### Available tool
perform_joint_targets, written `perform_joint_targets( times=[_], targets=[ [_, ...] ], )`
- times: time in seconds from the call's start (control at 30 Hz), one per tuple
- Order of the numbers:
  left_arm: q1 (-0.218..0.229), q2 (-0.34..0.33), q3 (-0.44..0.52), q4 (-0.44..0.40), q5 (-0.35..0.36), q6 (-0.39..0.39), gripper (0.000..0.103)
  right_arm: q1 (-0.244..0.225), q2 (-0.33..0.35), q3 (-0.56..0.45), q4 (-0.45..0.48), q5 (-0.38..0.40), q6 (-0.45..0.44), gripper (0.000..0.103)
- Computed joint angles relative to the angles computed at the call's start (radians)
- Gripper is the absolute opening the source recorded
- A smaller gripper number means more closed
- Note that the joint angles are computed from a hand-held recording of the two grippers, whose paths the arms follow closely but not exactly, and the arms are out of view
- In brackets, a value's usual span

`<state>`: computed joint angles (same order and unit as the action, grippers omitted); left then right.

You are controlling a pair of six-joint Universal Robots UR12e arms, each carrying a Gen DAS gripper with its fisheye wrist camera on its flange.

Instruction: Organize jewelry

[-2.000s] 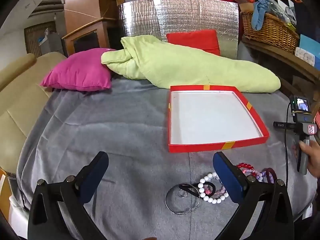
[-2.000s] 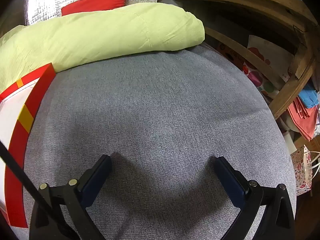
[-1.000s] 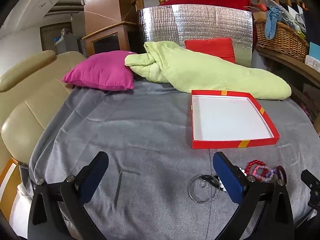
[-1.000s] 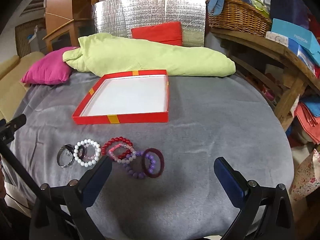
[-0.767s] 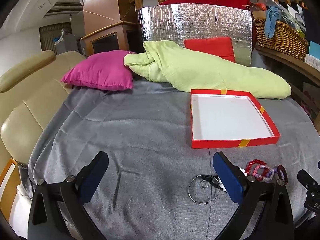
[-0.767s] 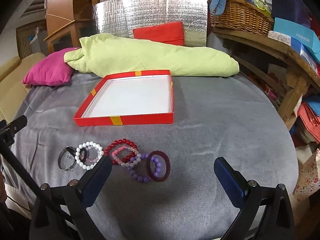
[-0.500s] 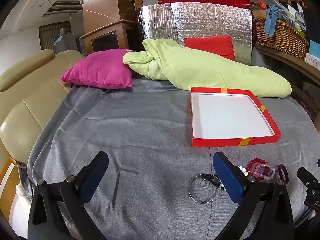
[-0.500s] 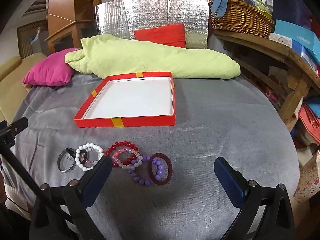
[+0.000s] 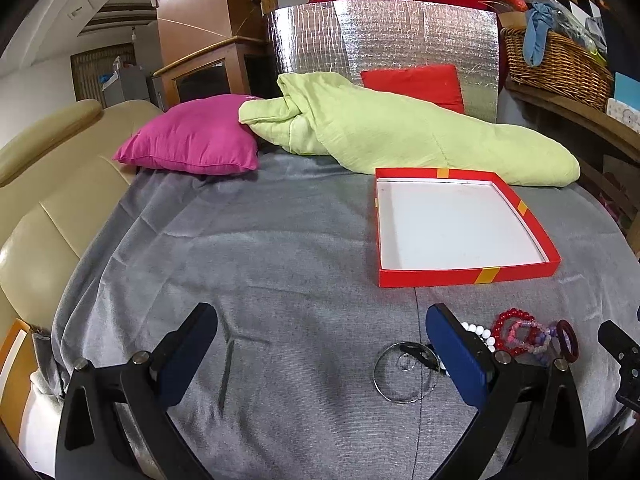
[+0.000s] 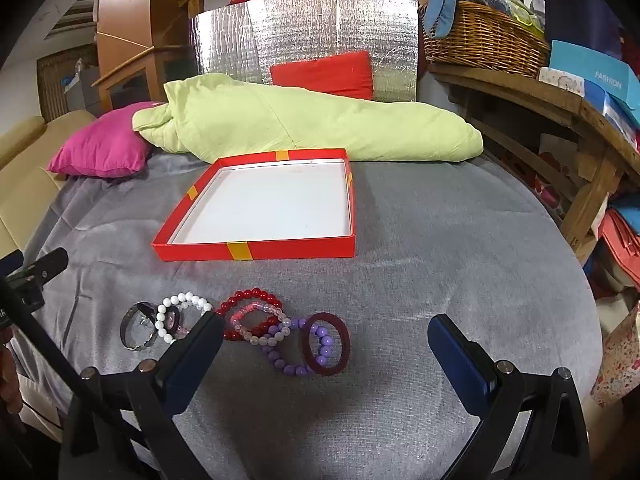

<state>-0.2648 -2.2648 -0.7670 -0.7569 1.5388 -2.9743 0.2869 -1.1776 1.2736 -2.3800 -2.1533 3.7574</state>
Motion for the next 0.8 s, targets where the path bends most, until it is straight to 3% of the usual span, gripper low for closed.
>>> perform_joint_targets(
  times=[0.8],
  targets=[
    [-0.004, 0.000, 0.000, -0.016, -0.002, 0.009, 0.103, -0.004, -0.006, 0.007, -0.018, 0.008, 0.010, 0.103]
  ],
)
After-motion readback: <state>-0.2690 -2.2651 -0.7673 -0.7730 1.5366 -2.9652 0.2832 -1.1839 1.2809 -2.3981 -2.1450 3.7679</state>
